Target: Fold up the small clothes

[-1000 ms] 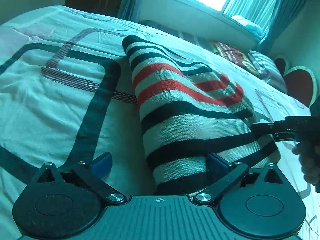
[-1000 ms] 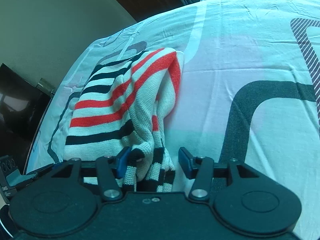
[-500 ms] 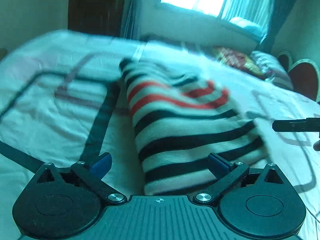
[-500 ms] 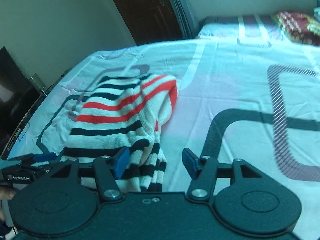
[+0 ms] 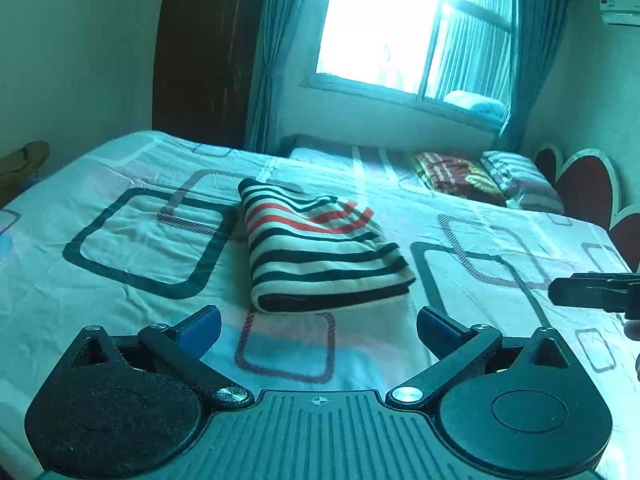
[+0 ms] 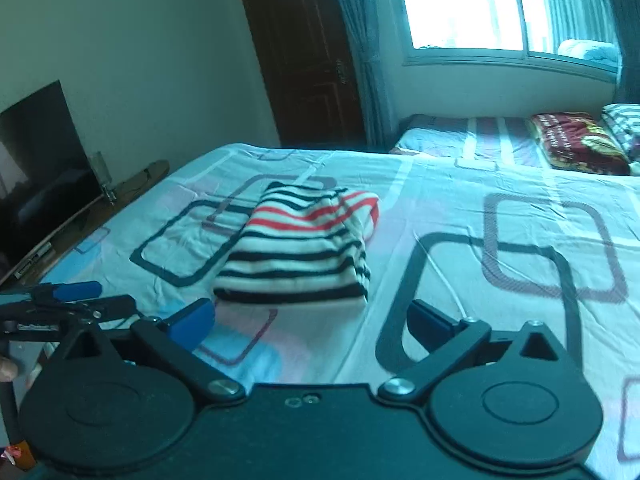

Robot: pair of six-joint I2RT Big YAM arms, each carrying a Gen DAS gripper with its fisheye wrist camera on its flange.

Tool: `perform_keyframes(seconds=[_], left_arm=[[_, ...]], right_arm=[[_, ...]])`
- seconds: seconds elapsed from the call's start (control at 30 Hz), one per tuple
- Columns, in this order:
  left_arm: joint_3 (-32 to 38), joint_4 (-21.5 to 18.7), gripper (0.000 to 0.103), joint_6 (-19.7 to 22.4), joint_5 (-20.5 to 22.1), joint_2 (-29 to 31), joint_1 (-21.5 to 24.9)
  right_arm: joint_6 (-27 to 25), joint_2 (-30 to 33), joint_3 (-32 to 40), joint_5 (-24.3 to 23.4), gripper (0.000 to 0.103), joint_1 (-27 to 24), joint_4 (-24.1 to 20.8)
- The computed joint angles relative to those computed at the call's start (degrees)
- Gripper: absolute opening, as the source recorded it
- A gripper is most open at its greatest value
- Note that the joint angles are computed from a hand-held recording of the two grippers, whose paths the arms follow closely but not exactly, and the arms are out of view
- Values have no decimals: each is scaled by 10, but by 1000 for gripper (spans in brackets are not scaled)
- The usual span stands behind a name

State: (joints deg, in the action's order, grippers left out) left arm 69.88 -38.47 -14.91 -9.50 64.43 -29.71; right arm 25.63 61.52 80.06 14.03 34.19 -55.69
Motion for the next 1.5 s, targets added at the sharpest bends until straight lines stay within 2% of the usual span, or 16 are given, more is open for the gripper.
perform_keyframes(seconds=[0.1, 0.27, 0.5, 0.73, 1.5], left_arm=[[-20, -14, 103, 3, -54, -36, -36], [-18, -38, 103, -21, -44, -56, -58], [-19, -41, 103, -38, -75, -68, -84], [-19, -40, 103, -39, -88, -73, -87], [-5, -43, 103, -31, -82, -59, -77]], right_arm=[[39, -23, -13, 72, 102, 48, -16], [58, -39, -21, 123, 102, 95, -37], [58, -43, -12, 173, 102, 127, -57], [55, -40, -6, 191, 102, 141, -53], [41, -30, 7, 182, 102, 126, -39]])
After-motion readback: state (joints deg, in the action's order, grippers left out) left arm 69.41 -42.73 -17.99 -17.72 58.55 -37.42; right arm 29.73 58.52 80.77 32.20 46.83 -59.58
